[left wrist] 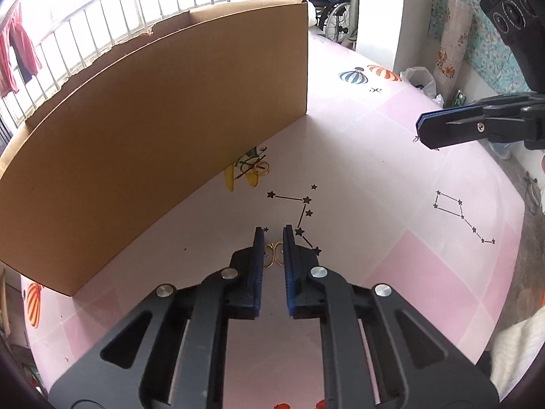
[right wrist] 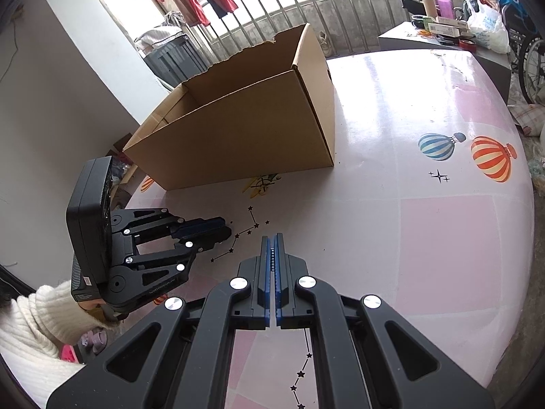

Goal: Organize jewelry

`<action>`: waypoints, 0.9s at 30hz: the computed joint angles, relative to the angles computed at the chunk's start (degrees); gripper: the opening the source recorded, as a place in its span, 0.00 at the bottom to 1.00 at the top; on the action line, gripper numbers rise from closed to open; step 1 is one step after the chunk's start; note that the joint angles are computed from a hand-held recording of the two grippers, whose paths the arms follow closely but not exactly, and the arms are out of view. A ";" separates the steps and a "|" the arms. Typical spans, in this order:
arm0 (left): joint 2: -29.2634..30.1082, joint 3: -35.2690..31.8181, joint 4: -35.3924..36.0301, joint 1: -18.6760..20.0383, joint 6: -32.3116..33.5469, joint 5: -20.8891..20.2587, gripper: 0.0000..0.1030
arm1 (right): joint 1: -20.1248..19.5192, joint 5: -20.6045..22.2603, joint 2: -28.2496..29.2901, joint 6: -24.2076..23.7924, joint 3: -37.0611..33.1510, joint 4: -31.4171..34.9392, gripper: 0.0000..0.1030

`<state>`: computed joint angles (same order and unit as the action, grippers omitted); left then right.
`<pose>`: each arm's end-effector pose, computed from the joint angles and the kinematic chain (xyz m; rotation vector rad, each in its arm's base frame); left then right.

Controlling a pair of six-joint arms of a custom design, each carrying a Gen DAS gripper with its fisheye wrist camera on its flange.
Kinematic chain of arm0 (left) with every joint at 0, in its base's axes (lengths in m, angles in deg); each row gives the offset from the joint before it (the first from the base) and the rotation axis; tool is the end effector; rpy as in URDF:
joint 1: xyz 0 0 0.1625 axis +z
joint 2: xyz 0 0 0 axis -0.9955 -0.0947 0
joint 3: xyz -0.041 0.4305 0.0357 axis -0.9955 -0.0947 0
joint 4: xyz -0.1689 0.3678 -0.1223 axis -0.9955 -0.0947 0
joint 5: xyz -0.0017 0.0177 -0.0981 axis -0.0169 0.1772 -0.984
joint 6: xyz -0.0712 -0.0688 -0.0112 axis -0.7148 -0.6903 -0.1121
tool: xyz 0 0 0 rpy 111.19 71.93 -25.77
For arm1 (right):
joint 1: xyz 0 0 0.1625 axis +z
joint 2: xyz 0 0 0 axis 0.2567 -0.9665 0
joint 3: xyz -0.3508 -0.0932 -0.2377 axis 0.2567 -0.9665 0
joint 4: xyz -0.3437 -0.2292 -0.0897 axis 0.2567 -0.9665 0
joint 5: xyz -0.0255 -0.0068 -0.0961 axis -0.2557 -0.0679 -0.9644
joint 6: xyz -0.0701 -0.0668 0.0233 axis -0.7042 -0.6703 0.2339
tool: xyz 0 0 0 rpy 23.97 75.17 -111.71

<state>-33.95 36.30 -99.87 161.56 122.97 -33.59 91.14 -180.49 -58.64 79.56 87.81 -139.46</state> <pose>-0.0300 -0.8548 0.2357 1.5332 2.2663 -0.2357 0.3094 -0.7660 0.0667 0.0852 -2.6144 0.9350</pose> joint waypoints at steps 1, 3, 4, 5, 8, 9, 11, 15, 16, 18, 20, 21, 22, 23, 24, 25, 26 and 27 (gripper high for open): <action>0.01 -0.15 0.18 -0.05 -0.17 0.03 0.10 | 0.00 0.03 -0.04 -0.03 0.01 0.01 0.02; 0.56 -1.76 2.19 0.03 -1.33 -0.33 0.10 | 0.05 0.00 0.07 -0.14 -0.13 -0.12 0.02; 0.75 -2.25 2.77 0.06 -1.64 -0.42 0.10 | 0.09 0.06 0.05 -0.22 -0.11 -0.26 0.02; 0.78 -2.40 2.96 0.11 -1.72 -0.52 0.09 | 0.12 0.14 0.14 -0.26 -0.24 -0.25 0.02; 0.59 -2.19 2.65 0.16 -1.39 -0.32 0.09 | 0.23 0.24 0.10 -0.51 -0.23 -0.31 0.02; 0.54 -2.35 3.00 0.22 -1.59 -0.31 0.09 | 0.26 0.17 0.09 -0.61 -0.25 -0.38 0.02; 0.77 -3.09 3.51 0.31 -2.02 -0.10 0.09 | 0.30 0.34 -0.08 -0.78 -0.03 -0.55 0.02; 1.01 -4.94 5.18 0.63 -3.85 0.00 0.00 | 0.43 0.33 -0.06 -0.88 -0.10 -0.90 0.02; 0.85 -5.16 5.00 0.84 -4.39 -0.70 0.00 | 0.40 0.52 -0.04 -0.98 -0.15 -0.89 0.02; 1.07 -6.30 5.69 0.85 -4.87 -0.69 0.00 | 0.48 0.44 0.14 -1.16 -0.45 -0.75 0.02; 1.06 -7.10 6.49 1.02 -4.92 -1.87 0.00 | 0.46 0.56 0.28 -1.21 -0.74 -0.38 0.02; 1.30 -8.06 8.70 1.12 -4.31 -2.66 0.00 | 0.49 0.42 0.34 -1.23 -0.84 -0.24 0.02; 1.16 -7.58 8.75 1.01 -2.95 -2.19 0.02 | 0.48 0.48 0.29 -1.23 -0.80 -0.07 0.02; 0.86 -6.23 7.24 0.81 -0.59 -1.04 0.19 | 0.45 0.52 0.28 -1.11 -0.81 0.04 0.02; 0.56 -5.22 6.13 0.77 1.13 -0.50 0.37 | 0.46 0.55 0.29 -0.94 -0.87 0.20 0.02; 0.77 -5.24 6.31 0.80 2.29 -0.08 0.40 | 0.47 0.54 0.28 -0.87 -0.87 0.25 0.02; 1.66 -6.68 8.66 0.72 1.72 1.04 0.39 | 0.47 0.37 0.30 -0.84 -0.86 0.20 0.02; 2.21 -8.14 10.73 0.91 0.39 -0.05 0.33 | 0.47 0.25 0.31 -0.75 -0.80 0.07 0.02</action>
